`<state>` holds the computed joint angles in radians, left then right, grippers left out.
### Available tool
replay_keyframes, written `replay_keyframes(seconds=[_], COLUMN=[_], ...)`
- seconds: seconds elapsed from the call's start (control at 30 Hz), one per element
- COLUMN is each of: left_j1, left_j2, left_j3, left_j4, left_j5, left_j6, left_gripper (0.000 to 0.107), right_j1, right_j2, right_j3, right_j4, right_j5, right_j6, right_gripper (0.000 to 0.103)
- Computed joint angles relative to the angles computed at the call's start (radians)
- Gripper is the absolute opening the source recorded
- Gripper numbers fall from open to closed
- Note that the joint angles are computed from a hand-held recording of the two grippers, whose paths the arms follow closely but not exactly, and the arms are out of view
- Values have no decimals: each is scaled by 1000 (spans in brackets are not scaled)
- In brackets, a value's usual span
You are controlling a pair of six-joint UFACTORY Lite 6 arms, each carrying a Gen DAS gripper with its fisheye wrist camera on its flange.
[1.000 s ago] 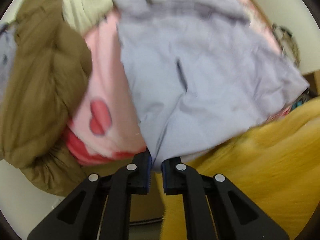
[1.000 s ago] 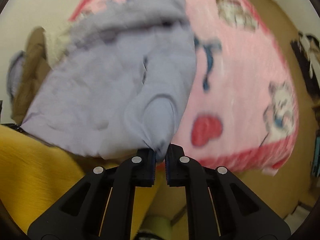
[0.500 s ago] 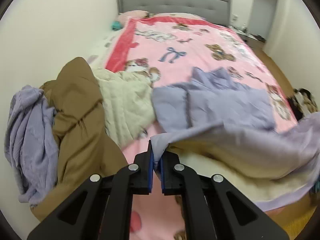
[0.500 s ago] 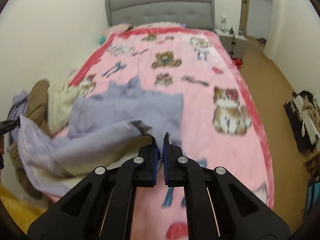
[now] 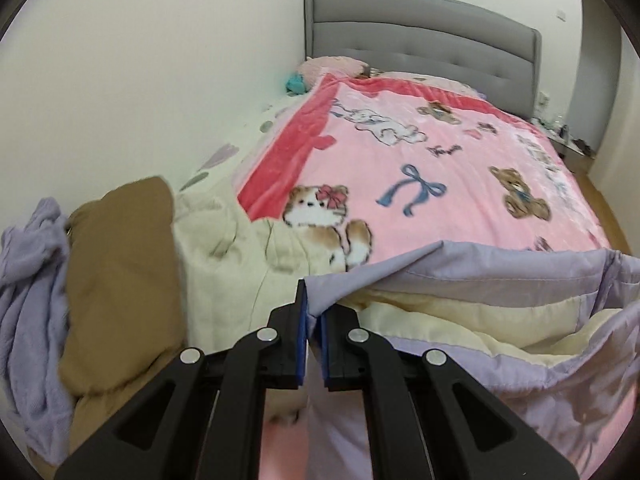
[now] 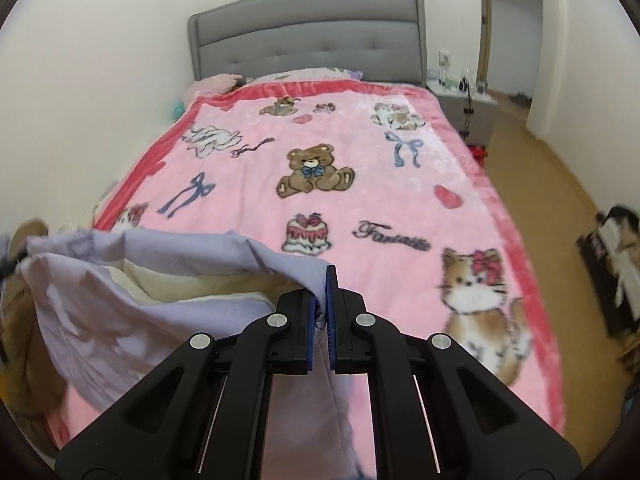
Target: Fold large clothes
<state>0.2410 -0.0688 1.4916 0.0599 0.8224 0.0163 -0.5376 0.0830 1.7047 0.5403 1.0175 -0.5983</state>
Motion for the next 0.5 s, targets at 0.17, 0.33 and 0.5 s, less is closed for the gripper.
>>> replay_keyframes(seconds=[0.17,0.33,0.5], left_j1=[-112,-175,-204], left_j2=[243,381,473], left_j3=[119,83,46], left_j4=[186,387,517], left_j5=[-46,-95,-148], left_j6=[-210,-371,-448], left_gripper=[5,5,5], right_j1=[118,188,247], right_j2=[189,356,520], right_j3=[62,93,188], right_j4=[-140,-208,-340], right_j5=[-135,-205,-207], right_j6=[175,274,386], right_gripper=[4,4,5])
